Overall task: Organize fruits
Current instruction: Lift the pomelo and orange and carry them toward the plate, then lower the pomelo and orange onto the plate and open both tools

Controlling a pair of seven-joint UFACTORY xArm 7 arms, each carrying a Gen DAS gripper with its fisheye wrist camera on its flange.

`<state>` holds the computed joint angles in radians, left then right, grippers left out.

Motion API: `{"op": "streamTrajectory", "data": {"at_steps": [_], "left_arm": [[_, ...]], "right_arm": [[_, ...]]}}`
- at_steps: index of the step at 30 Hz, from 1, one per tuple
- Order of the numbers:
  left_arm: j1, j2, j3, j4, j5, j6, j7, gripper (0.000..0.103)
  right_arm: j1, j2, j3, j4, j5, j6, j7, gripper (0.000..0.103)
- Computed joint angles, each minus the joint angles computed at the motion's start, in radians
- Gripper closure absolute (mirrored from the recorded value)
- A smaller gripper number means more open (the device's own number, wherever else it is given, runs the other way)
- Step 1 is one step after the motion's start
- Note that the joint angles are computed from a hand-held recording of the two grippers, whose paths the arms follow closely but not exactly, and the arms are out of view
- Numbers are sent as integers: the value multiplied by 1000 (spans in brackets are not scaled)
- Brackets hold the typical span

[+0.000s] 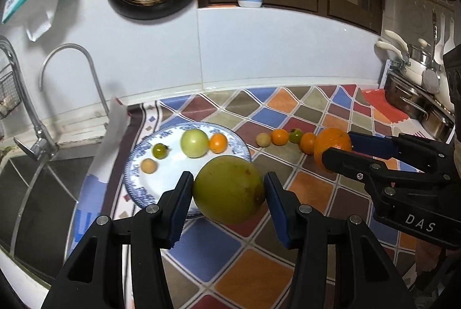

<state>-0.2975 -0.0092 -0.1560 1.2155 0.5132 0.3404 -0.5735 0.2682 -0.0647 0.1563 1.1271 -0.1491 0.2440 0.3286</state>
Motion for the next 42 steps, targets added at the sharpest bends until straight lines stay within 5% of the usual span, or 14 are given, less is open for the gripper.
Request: {"op": "streamTrajectory", "data": {"at_steps": [17,42], "left_arm": [[62,17,35,15,-36,-40,83,53],[52,293,115,234,-254,35,293,53]], "right_arm": [[69,161,-14,201,-166,-6,138,61],[113,563,-36,641,71,197,-126,61]]}}
